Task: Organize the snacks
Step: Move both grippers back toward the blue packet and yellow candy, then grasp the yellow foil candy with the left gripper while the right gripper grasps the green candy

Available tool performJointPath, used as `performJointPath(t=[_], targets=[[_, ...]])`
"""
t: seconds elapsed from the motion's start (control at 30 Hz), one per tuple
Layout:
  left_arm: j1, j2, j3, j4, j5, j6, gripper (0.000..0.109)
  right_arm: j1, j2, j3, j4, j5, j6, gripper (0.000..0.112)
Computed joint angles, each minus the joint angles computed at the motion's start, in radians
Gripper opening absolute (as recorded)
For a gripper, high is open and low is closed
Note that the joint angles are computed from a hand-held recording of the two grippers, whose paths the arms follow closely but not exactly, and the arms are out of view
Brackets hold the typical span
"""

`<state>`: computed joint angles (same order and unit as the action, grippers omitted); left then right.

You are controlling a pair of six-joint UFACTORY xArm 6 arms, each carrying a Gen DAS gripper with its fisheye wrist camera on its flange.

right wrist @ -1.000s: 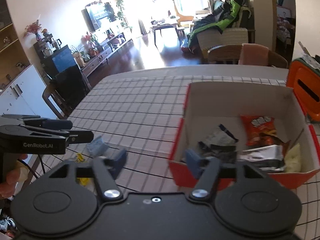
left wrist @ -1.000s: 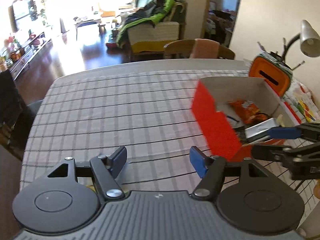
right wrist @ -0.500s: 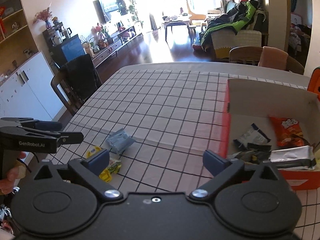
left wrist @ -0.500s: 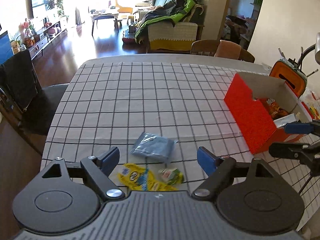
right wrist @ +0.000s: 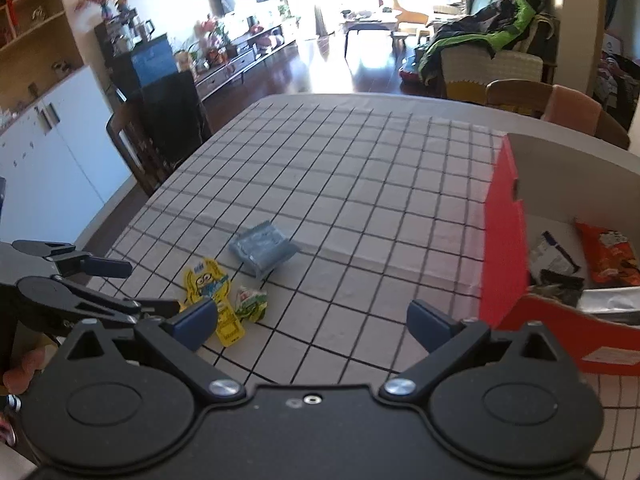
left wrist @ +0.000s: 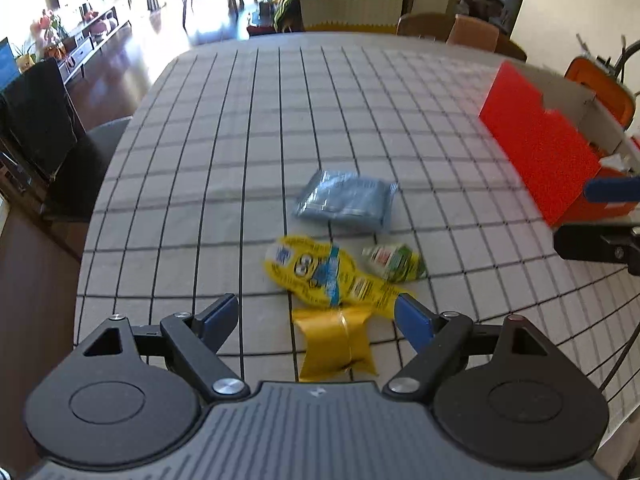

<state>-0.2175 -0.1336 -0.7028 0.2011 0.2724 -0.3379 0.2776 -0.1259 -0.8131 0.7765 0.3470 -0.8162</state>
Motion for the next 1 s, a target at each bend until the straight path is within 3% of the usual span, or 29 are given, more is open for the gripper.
performJointPath(t=[0.23, 0.7, 0.8, 0.93, 1.0], targets=[[-0.001, 0.040, 0.007, 0.065, -0.003, -0.056, 0.085, 0.047, 0.100, -0.049, -0.063, -0.045, 0.030, 0.101], [0.001, 0.092, -0.011, 0.127, -0.012, -0.139, 0.085, 0.082, 0.252, -0.141, -0.160, -0.049, -0.025, 0.095], [-0.002, 0.104, -0.029, 0.130, 0.016, -0.150, 0.079, 0.091, 0.286, -0.165, -0.179, -0.054, -0.012, 0.092], [0.004, 0.116, -0.045, 0.104, 0.046, -0.161, 0.060, 0.109, 0.323, -0.191, -0.190, -0.064, -0.009, 0.088], [0.009, 0.112, -0.040, 0.125, 0.042, -0.180, 0.057, 0.119, 0.335, -0.197, -0.179, -0.076, -0.011, 0.086]])
